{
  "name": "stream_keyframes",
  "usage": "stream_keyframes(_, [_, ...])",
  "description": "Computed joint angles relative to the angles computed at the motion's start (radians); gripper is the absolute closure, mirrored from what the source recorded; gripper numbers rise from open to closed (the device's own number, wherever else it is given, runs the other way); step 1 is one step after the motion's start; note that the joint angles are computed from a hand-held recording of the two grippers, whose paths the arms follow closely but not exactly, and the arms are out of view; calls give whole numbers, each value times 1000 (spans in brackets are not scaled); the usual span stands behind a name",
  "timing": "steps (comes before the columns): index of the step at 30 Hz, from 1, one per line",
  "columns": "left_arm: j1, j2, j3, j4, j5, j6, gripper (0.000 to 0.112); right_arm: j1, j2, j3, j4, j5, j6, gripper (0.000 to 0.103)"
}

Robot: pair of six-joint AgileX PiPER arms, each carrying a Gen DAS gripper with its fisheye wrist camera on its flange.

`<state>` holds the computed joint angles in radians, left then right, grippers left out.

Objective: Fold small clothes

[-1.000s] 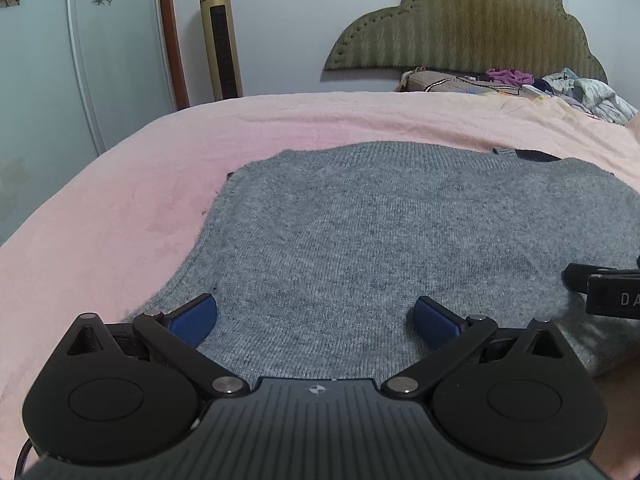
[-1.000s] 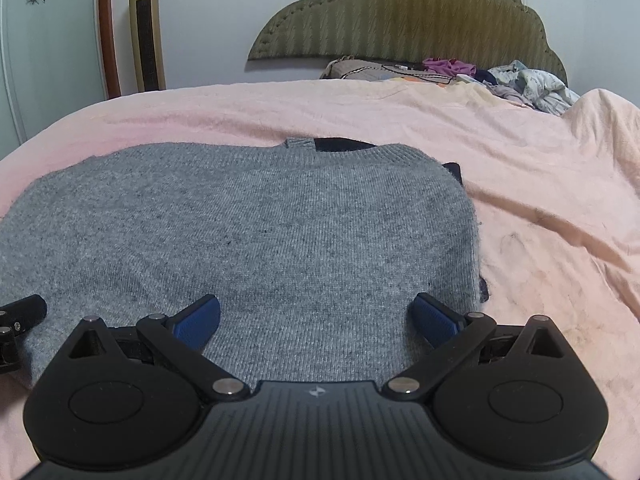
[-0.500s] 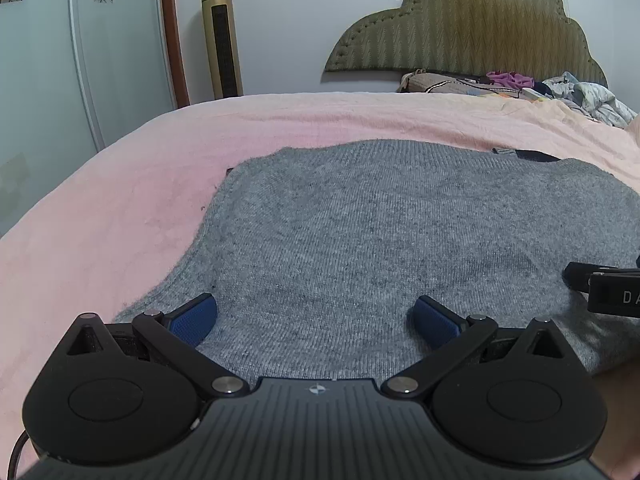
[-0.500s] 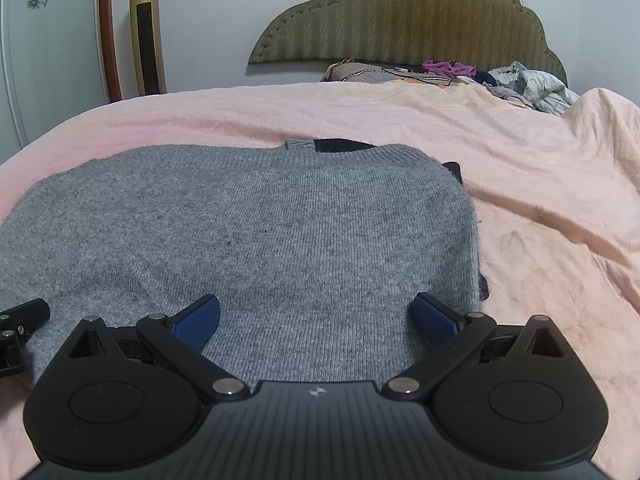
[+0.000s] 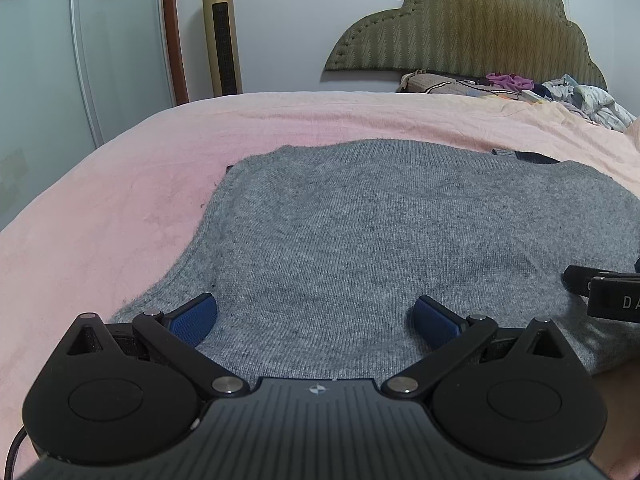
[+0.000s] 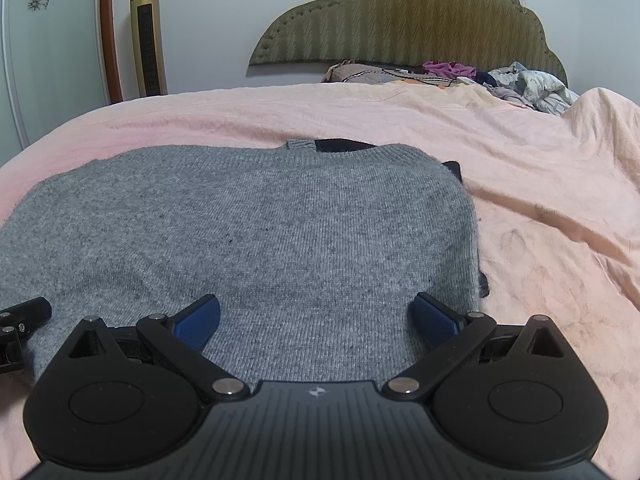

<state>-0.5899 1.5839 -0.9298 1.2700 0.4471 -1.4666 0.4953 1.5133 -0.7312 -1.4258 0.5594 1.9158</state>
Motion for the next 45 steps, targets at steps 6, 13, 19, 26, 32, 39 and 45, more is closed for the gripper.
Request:
stream_keyframes(6, [0,0,0,1,0,-1,9,2,0,1,-3,2,4,0])
stream_keyframes(13, [1,0,0,1,-1,-1,9,3,0,3,-5,3,8,0])
stream_keyframes(19, [2,1,0,1,-2,-1,9,3,0,4,-8,3,11,0])
stream_keyframes(26, [2,2,-1,1,-3,-2,9,4,0,5,-10,4,14,0])
stream_keyframes(32, [2,3,-1,2,-3,-3,9,5,0,5,-9,5,14,0])
stream_keyframes(39, [2,3,-1,2,-3,-4,9,15,-3,6,-1,14,10,0])
stream_keyframes(45, [2,4,-1,3,-3,-4,9,16,-2,6,-3,15,14,0])
